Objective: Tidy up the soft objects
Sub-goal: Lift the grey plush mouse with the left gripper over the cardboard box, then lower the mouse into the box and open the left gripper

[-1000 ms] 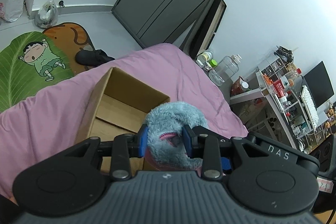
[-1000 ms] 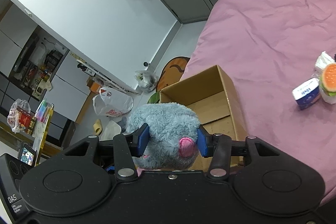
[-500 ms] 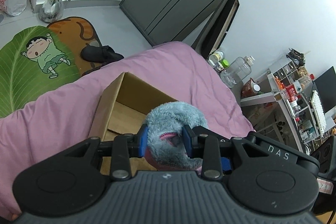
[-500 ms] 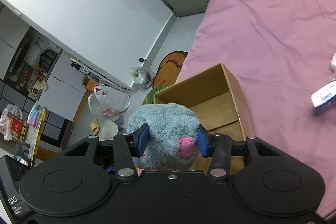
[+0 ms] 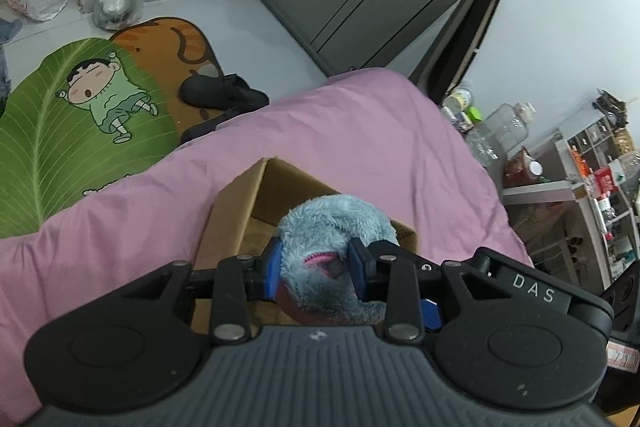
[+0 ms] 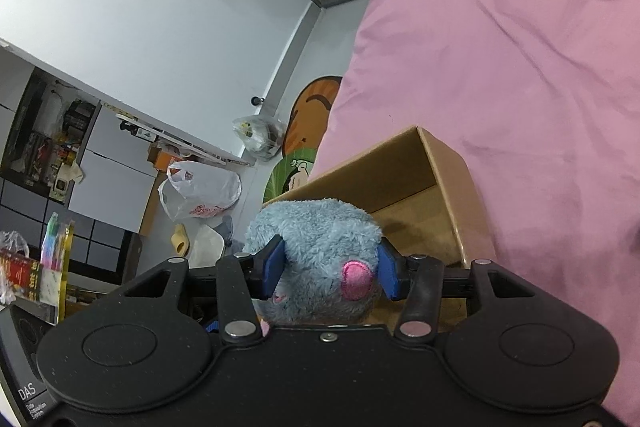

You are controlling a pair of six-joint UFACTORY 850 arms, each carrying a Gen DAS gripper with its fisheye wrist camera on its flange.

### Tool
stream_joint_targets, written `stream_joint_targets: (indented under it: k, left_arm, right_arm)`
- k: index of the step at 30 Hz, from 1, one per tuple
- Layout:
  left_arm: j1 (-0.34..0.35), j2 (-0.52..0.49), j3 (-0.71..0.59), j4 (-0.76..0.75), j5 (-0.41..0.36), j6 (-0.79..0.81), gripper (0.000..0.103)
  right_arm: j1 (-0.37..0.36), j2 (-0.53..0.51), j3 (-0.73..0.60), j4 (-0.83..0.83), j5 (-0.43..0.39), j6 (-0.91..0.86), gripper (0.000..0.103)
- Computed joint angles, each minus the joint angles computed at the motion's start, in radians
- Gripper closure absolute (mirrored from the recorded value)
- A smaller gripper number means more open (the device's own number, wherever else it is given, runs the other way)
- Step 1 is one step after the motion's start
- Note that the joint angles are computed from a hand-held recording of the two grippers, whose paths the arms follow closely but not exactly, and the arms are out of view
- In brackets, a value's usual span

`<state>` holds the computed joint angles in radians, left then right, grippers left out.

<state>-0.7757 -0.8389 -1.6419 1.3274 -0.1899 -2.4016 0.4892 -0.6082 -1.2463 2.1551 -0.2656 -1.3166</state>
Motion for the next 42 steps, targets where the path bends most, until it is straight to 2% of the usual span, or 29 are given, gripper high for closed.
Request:
stream_joint_targets:
  k: [5, 9, 11, 14, 17, 22, 26, 30, 35, 39, 42]
  left_arm:
    - [0.007, -0.039, -0.058, -0.226, -0.011, 0.225, 0.069]
    - [0.009, -0.055, -0.079, -0.316, -0.026, 0.311, 0.069]
    - [0.008, -0.059, -0.086, -0.341, -0.036, 0.334, 0.069]
    - [0.012, -0.060, -0.087, -0.403, -0.031, 0.379, 0.064]
    - [0.011, -0.060, -0.095, -0.470, -0.048, 0.439, 0.063]
    - [0.004, -0.044, -0.086, -0.492, -0.070, 0.470, 0.060]
    - [-0.001, -0.025, -0.071, -0.523, -0.083, 0.504, 0.058]
    - [-0.014, 0.009, -0.026, -0.404, -0.103, 0.375, 0.047]
    - [-0.029, 0.033, -0.012, -0.385, -0.141, 0.362, 0.043]
    - [-0.049, 0.056, 0.005, -0.316, -0.186, 0.305, 0.032]
    - [-0.062, 0.070, 0.014, -0.313, -0.206, 0.297, 0.030]
  right_arm:
    - [-0.016, -0.025, -0.027, -0.110, -0.009, 0.122, 0.052]
    - [-0.022, -0.040, -0.042, -0.172, -0.020, 0.191, 0.051]
    - [-0.021, -0.041, -0.043, -0.161, -0.019, 0.175, 0.046]
    - [-0.018, -0.039, -0.045, -0.147, -0.031, 0.159, 0.035]
    - [-0.012, -0.042, -0.058, -0.193, -0.007, 0.192, 0.033]
    - [-0.021, -0.034, -0.044, -0.173, -0.046, 0.177, 0.033]
    - [-0.015, -0.031, -0.046, -0.190, -0.029, 0.183, 0.033]
    - [-0.013, -0.014, -0.034, -0.174, -0.016, 0.167, 0.033]
    - [-0.011, 0.031, 0.007, -0.068, 0.002, 0.064, 0.029]
    - [-0.008, 0.077, 0.051, 0.057, 0.016, -0.076, 0.027]
    - [-0.005, 0.111, 0.085, 0.130, 0.027, -0.155, 0.022]
